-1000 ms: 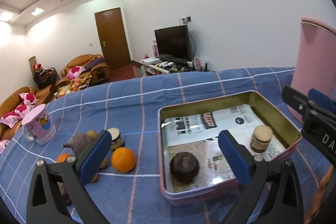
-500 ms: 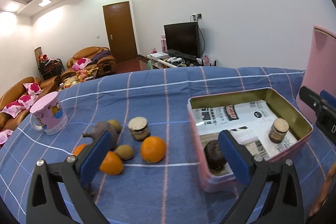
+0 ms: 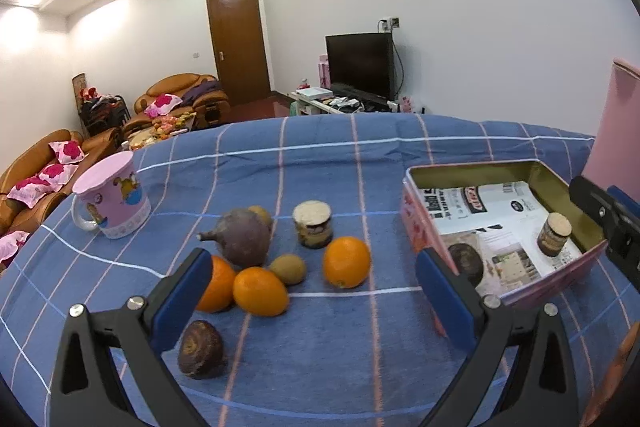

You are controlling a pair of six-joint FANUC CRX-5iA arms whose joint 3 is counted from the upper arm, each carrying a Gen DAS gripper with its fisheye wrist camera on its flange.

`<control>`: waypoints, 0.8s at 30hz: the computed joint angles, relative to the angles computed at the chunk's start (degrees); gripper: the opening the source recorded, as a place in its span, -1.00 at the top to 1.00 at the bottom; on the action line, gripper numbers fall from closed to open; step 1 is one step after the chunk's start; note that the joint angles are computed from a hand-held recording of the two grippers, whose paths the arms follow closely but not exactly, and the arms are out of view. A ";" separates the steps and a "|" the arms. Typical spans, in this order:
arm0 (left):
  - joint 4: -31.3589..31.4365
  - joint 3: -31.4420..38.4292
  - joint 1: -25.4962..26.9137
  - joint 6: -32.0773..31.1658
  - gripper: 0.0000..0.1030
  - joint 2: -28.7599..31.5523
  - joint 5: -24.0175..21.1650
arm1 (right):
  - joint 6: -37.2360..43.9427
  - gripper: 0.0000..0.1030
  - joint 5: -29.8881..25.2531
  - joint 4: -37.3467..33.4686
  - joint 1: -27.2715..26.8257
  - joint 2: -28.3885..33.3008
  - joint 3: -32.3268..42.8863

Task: Organize fruits
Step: 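Withdraw both tools from the tin back toward the fruit cluster, then grasp the second dark round fruit with the left tool while the right tool grasps an orange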

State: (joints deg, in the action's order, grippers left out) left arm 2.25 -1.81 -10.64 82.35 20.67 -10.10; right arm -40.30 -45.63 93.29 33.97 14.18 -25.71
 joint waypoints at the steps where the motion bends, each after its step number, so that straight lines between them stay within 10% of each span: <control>1: 0.10 0.03 0.19 -0.15 -1.00 0.02 -0.22 | 0.22 -0.42 0.10 -0.21 0.30 0.32 0.41; 14: 17.62 -4.90 3.03 -19.87 -1.00 -0.27 0.67 | 2.73 -0.42 2.34 -1.35 2.47 4.01 5.39; 24: 27.19 -3.86 8.14 -32.76 -1.00 1.52 -10.45 | 9.99 -0.42 2.64 -3.18 4.53 7.49 10.19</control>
